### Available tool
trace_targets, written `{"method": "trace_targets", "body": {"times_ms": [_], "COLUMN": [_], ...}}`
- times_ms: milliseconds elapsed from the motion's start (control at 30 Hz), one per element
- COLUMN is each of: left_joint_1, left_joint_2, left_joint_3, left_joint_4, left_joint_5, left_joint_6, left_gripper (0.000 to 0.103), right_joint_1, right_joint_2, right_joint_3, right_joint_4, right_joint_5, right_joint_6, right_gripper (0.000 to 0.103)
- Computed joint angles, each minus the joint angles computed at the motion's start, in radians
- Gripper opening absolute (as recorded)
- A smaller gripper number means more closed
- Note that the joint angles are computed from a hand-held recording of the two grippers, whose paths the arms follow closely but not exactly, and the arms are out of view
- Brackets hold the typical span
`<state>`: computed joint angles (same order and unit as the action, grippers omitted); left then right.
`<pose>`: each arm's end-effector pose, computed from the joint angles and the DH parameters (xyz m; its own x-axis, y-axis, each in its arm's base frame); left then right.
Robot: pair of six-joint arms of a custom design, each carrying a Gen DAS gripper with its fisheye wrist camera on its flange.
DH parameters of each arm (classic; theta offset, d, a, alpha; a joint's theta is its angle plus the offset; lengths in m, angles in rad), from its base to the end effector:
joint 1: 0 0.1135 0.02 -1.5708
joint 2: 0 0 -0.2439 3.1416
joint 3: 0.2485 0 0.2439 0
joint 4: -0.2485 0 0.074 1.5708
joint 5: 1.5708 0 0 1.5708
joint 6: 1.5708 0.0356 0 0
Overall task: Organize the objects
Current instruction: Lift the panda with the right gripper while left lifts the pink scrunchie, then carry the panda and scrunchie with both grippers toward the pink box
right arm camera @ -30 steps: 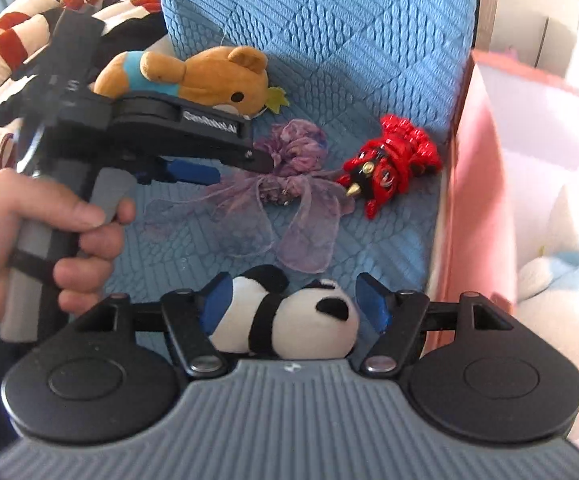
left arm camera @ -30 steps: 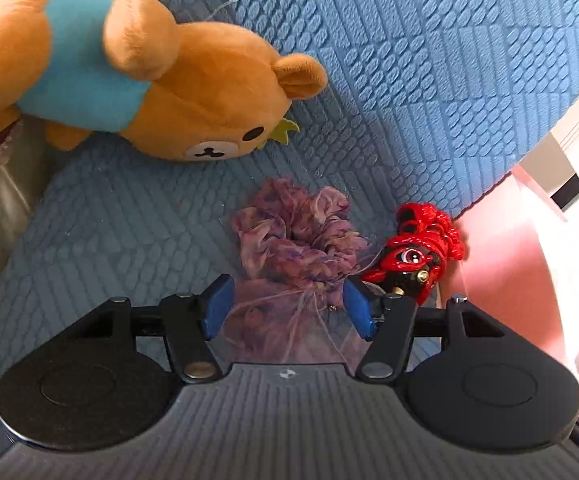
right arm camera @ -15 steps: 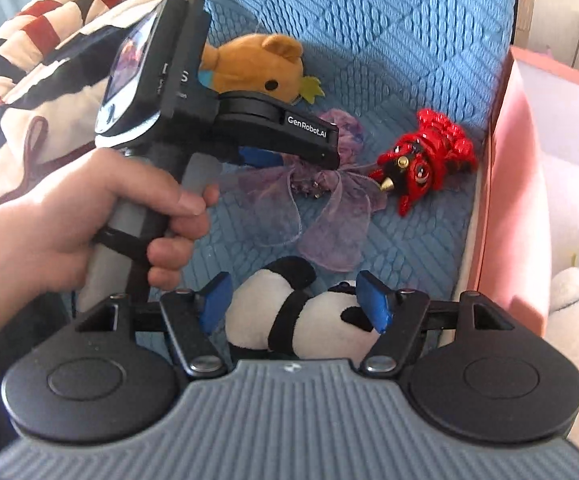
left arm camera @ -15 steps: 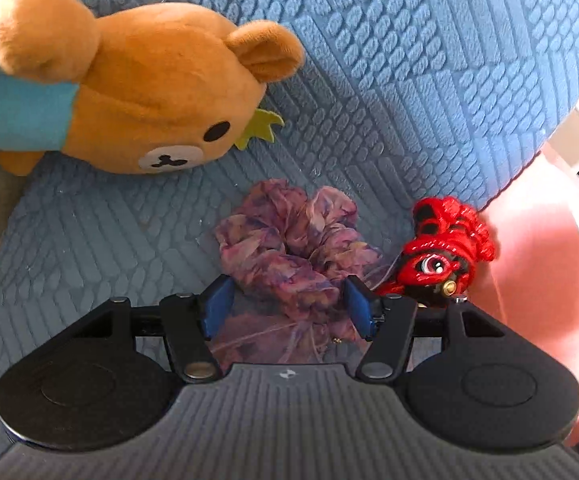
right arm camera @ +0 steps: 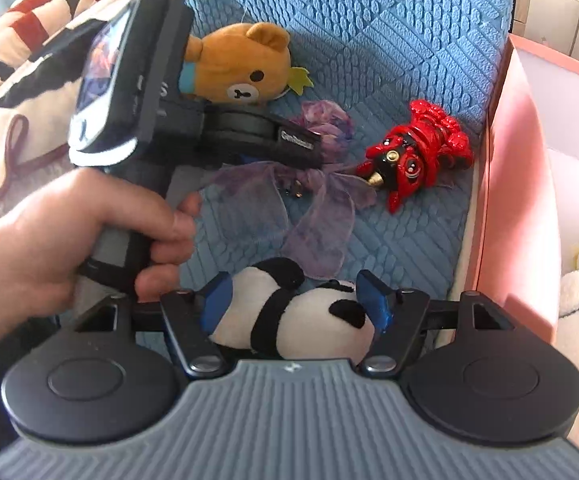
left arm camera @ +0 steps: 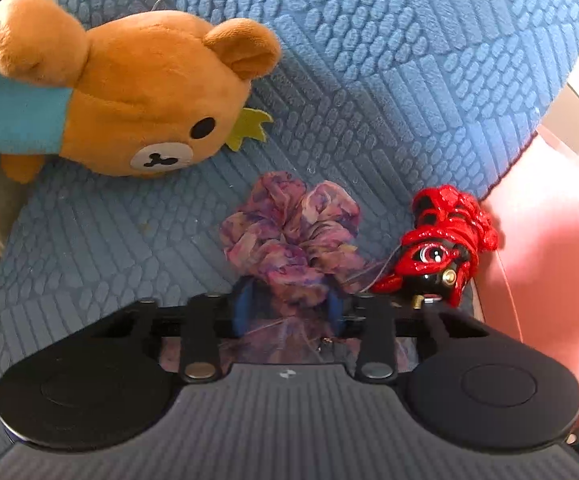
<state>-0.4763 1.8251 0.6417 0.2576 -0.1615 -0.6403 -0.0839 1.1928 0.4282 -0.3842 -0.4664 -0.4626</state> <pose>0.2620 -0.1287 0.0661 -0.7885 -0.2567 -0.5589 -0.1303 0.9578 -0.2561 0.1861 0.0004 0.1233 -0.7650 -0.3357 -0.5496 -0.5029 0.8444 0.1843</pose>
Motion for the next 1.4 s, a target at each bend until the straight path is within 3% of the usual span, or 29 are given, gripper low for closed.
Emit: {"method": "trace_targets", "body": {"times_ms": [67, 233, 367, 500, 700, 967, 1133, 1400], "left_joint_1": [-0.001, -0.008, -0.027, -0.031, -0.025, -0.111, -0.19, -0.358], "left_joint_2": [0.008, 0.005, -0.036, -0.095, -0.24, -0.583, -0.824, -1.052], "left_joint_3": [0.009, 0.004, -0.015, -0.071, -0.167, -0.315, -0.366, -0.386], "left_joint_4": [-0.01, -0.01, -0.021, -0.015, -0.033, -0.198, -0.4, -0.641], "left_joint_5": [-0.022, -0.051, -0.077, -0.14, -0.158, -0.205, -0.252, -0.354], "left_joint_6": [-0.015, -0.046, -0.058, -0.136, -0.21, -0.307, -0.384, -0.506], "left_gripper": [0.017, 0.009, 0.007, 0.006, 0.006, 0.006, 0.006, 0.006], "right_joint_1": [-0.008, -0.021, -0.028, -0.038, -0.072, -0.07, -0.04, -0.062], "right_joint_2": [0.019, 0.033, -0.026, -0.101, -0.214, -0.409, -0.556, -0.667], "right_joint_3": [0.003, -0.002, -0.032, -0.062, -0.092, -0.113, -0.138, -0.133], "right_joint_4": [0.014, 0.045, 0.069, 0.072, 0.023, -0.128, -0.23, -0.351], "right_joint_5": [-0.003, -0.012, -0.021, -0.028, -0.044, -0.027, 0.008, 0.064], "right_joint_6": [-0.006, 0.015, 0.039, 0.061, 0.061, 0.186, 0.274, 0.456], "right_gripper": [0.072, 0.07, 0.07, 0.07, 0.07, 0.07, 0.07, 0.071]}}
